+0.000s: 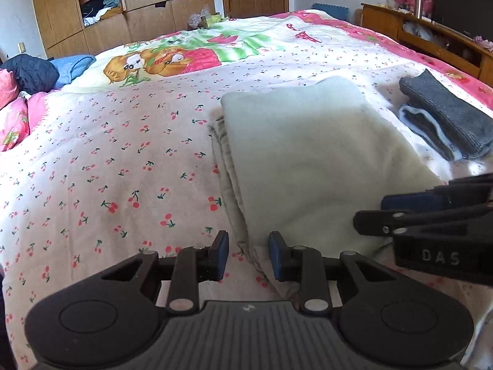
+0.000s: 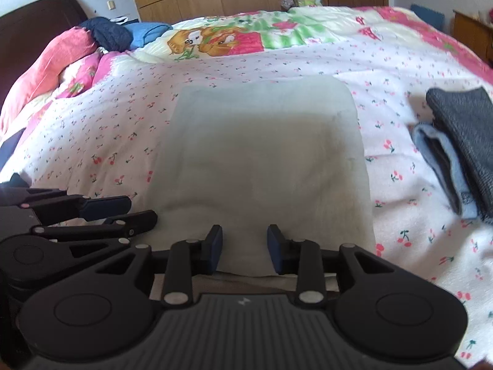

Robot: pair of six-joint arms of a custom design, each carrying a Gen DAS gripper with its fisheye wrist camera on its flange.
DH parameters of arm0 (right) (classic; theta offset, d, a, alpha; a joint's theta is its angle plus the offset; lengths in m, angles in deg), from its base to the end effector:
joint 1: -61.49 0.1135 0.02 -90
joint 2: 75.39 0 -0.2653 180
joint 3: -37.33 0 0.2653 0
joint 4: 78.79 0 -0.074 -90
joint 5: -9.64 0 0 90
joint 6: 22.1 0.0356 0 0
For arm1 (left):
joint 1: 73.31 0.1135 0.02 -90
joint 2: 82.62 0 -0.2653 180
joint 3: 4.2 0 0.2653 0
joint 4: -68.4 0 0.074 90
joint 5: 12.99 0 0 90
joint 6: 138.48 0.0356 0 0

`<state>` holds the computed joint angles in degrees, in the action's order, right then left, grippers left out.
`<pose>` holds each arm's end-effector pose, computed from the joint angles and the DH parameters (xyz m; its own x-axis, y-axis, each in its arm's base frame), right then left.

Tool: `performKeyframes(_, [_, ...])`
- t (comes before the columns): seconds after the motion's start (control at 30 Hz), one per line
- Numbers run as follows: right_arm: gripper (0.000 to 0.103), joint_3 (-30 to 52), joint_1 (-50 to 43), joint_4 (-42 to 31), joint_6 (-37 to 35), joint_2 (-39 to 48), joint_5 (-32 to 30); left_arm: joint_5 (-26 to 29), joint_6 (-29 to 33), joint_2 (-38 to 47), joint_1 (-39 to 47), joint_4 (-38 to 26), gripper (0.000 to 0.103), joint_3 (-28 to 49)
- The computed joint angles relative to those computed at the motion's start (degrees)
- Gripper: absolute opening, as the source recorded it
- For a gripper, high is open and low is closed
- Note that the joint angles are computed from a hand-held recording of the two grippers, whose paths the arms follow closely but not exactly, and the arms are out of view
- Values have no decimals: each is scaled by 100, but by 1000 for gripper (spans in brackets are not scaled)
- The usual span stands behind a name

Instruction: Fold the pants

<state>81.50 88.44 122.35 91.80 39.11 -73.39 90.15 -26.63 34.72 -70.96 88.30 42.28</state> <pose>0.2612 0.1279 0.0223 -0.7705 0.0594 -0.6347 -0.0733 0.9808 0.1808 0.2974 0.0041 0.0141 -0.6819 0.3348 -0.6503 0.3846 0.9204 0.0705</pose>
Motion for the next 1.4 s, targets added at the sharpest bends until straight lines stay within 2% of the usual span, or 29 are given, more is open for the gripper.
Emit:
performKeyframes(0.13, [34, -271, 121, 277, 170, -281, 170, 32, -108, -214, 6, 89, 42, -207])
performKeyframes(0.27, [34, -51, 93, 145, 336, 103, 190, 31, -31, -156, -36, -337, 43, -81])
performKeyframes(0.4, [34, -478, 177, 355, 521, -362, 198, 124, -21, -288, 8, -190, 42, -326])
performKeyframes(0.5, [34, -752, 350, 363, 615, -656, 449, 187, -135, -367, 34, -96, 42, -459])
performKeyframes(0.73, [34, -1375, 912, 938, 1359, -675, 992, 67, -218, -460, -59, 296, 44, -864])
performKeyframes(0.83, [34, -1486, 1238, 899, 1507, -737, 1311, 58, -230, -568, -90, 397, 48, -1024])
performKeyframes(0.9, [34, -1577, 1302, 944, 1573, -834, 1362, 124, -268, -655, -43, 450, 54, -1122])
performKeyframes(1.07, [34, -1748, 1275, 957, 1803, -1049, 1416, 305, -336, -696, 81, 526, 62, -1255])
performKeyframes(1.23, [35, -1765, 1340, 1012, 1892, -974, 1400, 197, -219, -670, 18, 690, 63, -1395])
performKeyframes(1.4, [36, -1843, 1384, 1533, 1982, -648, 1471, 169, -315, -629, 10, 971, 65, -1508])
